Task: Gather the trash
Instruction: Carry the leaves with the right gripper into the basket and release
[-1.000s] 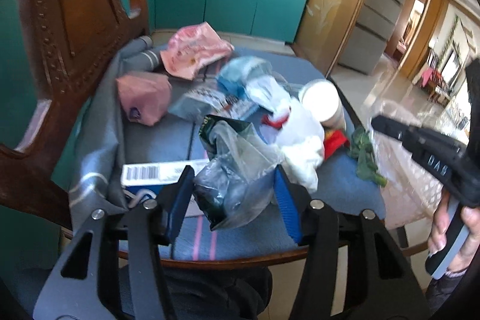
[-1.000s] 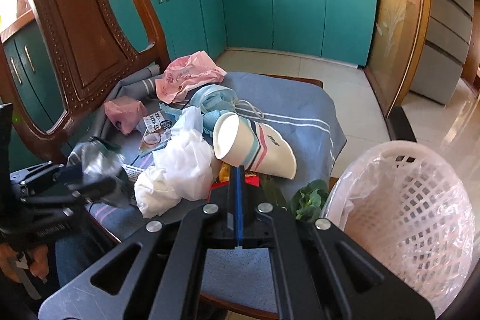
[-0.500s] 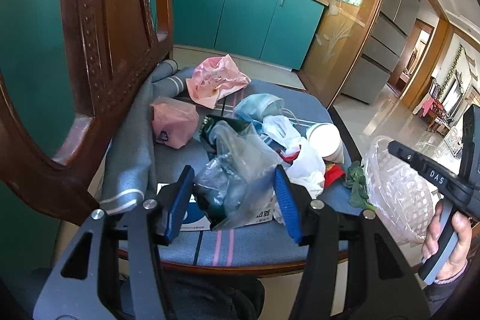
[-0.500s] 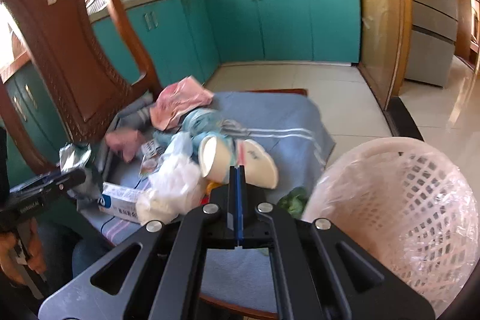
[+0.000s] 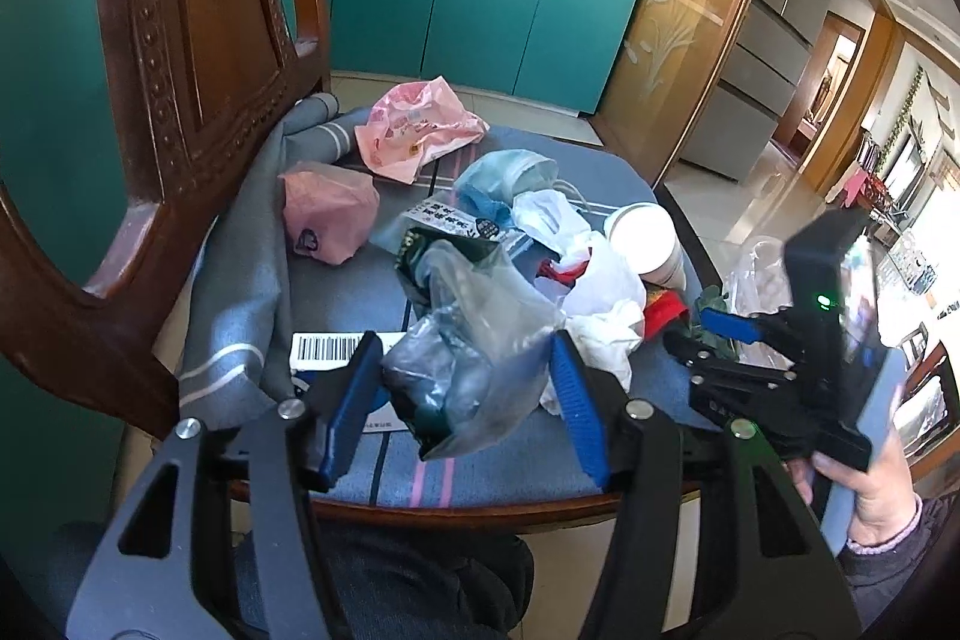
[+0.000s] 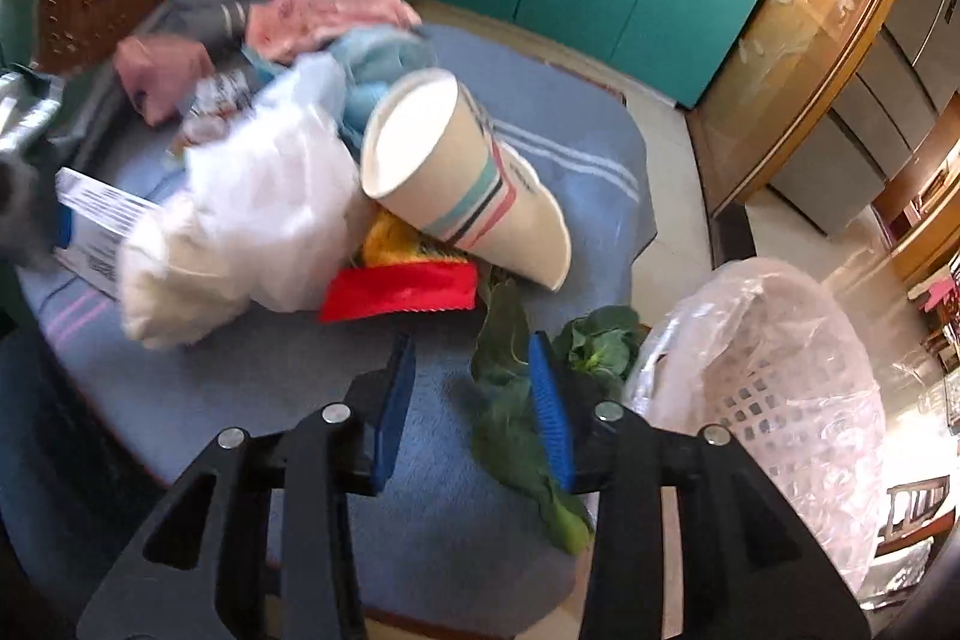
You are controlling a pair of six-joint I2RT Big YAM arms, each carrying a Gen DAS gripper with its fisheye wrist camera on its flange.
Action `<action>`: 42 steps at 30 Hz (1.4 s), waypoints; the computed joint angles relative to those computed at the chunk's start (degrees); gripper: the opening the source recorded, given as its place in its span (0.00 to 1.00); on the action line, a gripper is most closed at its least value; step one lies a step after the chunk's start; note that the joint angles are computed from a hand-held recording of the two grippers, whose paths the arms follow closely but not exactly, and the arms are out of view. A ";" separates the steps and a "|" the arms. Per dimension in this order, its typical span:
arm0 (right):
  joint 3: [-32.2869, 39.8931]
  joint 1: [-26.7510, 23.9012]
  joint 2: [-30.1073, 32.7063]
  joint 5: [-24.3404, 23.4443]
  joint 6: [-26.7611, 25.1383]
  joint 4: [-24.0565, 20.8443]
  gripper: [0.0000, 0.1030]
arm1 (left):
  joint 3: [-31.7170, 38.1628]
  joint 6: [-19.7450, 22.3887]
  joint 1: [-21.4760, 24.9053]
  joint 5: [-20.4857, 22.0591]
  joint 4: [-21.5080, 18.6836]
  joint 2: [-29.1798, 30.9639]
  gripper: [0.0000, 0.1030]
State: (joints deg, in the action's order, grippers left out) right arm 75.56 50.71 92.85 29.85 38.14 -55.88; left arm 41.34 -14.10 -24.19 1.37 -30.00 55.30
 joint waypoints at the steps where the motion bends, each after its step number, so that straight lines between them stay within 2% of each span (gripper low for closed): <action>1: -0.33 -0.46 -0.01 -0.76 0.36 0.49 0.26 | -0.02 0.23 -0.17 -0.29 0.01 -0.18 0.56; 2: -0.86 -0.76 -0.27 -1.37 0.35 1.23 0.04 | -0.03 0.41 -0.34 -0.56 0.03 -0.34 0.56; 3: -1.47 -0.97 -0.74 -2.13 0.33 2.19 0.02 | -0.11 0.43 -0.53 -0.77 -0.01 -0.58 0.56; 9: -6.09 0.36 -8.56 0.70 1.56 8.63 0.02 | -0.28 0.42 -1.18 -1.05 0.28 -1.43 0.56; 13: -9.50 0.28 -15.05 0.84 2.02 14.20 0.02 | -0.36 0.35 -1.71 -1.29 0.13 -1.92 0.56; 16: -10.48 0.73 -18.51 1.31 1.59 16.79 0.02 | -0.22 0.29 -2.08 -1.48 -0.01 -2.31 0.56; 22: -10.39 2.70 -22.04 6.92 2.68 15.50 0.02 | 0.80 0.52 -3.06 -1.18 -0.16 -2.46 0.56; 25: -12.11 3.16 -25.15 11.33 5.45 12.78 0.02 | 1.94 0.55 -4.54 0.08 0.26 -1.81 0.56; 29: -15.89 3.13 -30.26 15.40 12.68 6.35 0.02 | 3.89 0.05 -8.10 1.30 1.78 0.64 0.56; 32: -19.75 2.82 -34.08 15.53 18.40 2.82 0.02 | 5.74 -0.32 -11.94 1.22 3.61 3.59 0.56; 34: -22.19 2.38 -35.87 15.14 22.07 0.37 0.02 | 7.59 -0.93 -14.22 2.83 4.56 6.53 0.56; 38: -26.04 1.57 -38.93 13.77 26.01 -0.84 0.02 | 12.35 -1.48 -18.66 6.37 5.33 13.42 0.56; 42: -27.60 1.49 -41.18 15.02 28.86 -3.03 0.02 | 17.54 -0.63 -22.84 9.18 5.10 19.76 0.56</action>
